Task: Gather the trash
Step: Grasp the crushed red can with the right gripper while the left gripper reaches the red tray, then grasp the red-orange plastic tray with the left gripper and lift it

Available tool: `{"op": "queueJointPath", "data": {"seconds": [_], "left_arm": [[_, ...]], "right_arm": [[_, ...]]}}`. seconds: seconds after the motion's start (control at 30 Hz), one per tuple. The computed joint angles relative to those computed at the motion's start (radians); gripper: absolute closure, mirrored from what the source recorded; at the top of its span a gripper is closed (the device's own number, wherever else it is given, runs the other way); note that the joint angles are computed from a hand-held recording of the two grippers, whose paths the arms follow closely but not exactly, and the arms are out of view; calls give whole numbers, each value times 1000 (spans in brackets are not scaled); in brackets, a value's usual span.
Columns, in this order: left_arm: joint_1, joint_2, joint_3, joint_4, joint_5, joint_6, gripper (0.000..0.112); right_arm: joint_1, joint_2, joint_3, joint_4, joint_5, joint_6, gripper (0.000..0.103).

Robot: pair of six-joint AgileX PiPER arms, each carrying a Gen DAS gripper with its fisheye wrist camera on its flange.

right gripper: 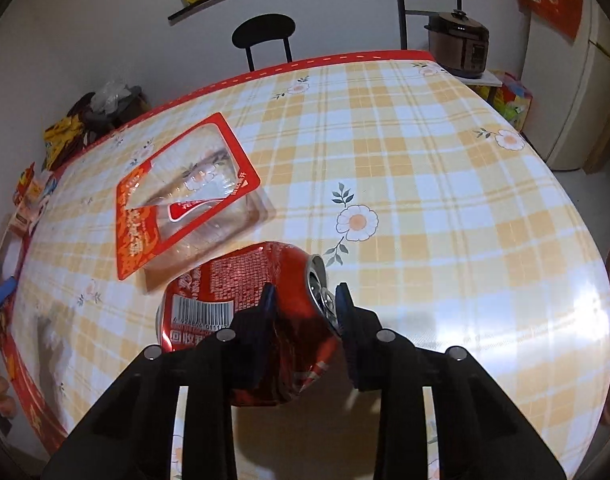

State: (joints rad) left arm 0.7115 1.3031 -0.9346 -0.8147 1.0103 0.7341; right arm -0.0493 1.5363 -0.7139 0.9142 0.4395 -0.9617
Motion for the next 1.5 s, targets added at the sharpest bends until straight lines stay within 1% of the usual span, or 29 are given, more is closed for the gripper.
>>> {"op": "queueJointPath", "data": {"seconds": [0.1, 0.2, 0.27, 0.37, 0.5, 0.53, 0.63, 0.77, 0.87, 0.93, 0.97, 1.0, 1.03, 1.1, 1.23, 1.4, 1.5], "left_arm": [[-65, 45, -15, -21, -16, -16, 34], [-152, 93, -31, -37, -49, -33, 34], [-229, 135, -52, -43, -82, -61, 34], [-322, 203, -89, -59, -129, -115, 38], [-426, 303, -150, -76, -198, -194, 41], [-449, 326, -170, -66, -214, -223, 43], [-512, 397, -227, -32, -260, -301, 45], [-586, 471, -290, 76, -349, -434, 47], [-607, 518, -331, 157, -371, -533, 53], [-609, 534, -345, 191, -374, -574, 62], [-609, 538, -345, 201, -376, -583, 69], [-611, 536, -341, 213, -378, -588, 78], [-611, 527, -330, 218, -383, -583, 83], [-615, 496, -297, 245, -408, -584, 84], [-573, 433, -231, 166, -402, -485, 90], [-512, 300, -129, 113, -390, -399, 91], [-477, 207, -74, 118, -375, -383, 91]], "right_arm": [[-32, -50, 30, 32, 22, -37, 73], [-85, -103, 57, 50, 55, -44, 73], [-124, -133, 70, 45, 77, -38, 73], [-193, -185, 86, 27, 113, -27, 73], [-287, -241, 100, 9, 158, -32, 73], [-315, -258, 105, 3, 171, -33, 73], [-380, -288, 113, -14, 200, -40, 73], [-459, -315, 125, -20, 238, -67, 73], [-516, -319, 129, -20, 267, -90, 73], [-538, -324, 130, -21, 278, -97, 73], [-546, -324, 129, -20, 283, -102, 73], [-552, -326, 128, -19, 287, -105, 73], [-554, -327, 127, -18, 290, -105, 73], [-558, -329, 121, -13, 300, -108, 73], [-556, -344, 108, 7, 328, -123, 73], [-589, -362, 92, 35, 393, -161, 73], [-637, -361, 82, 58, 445, -201, 73]]}}
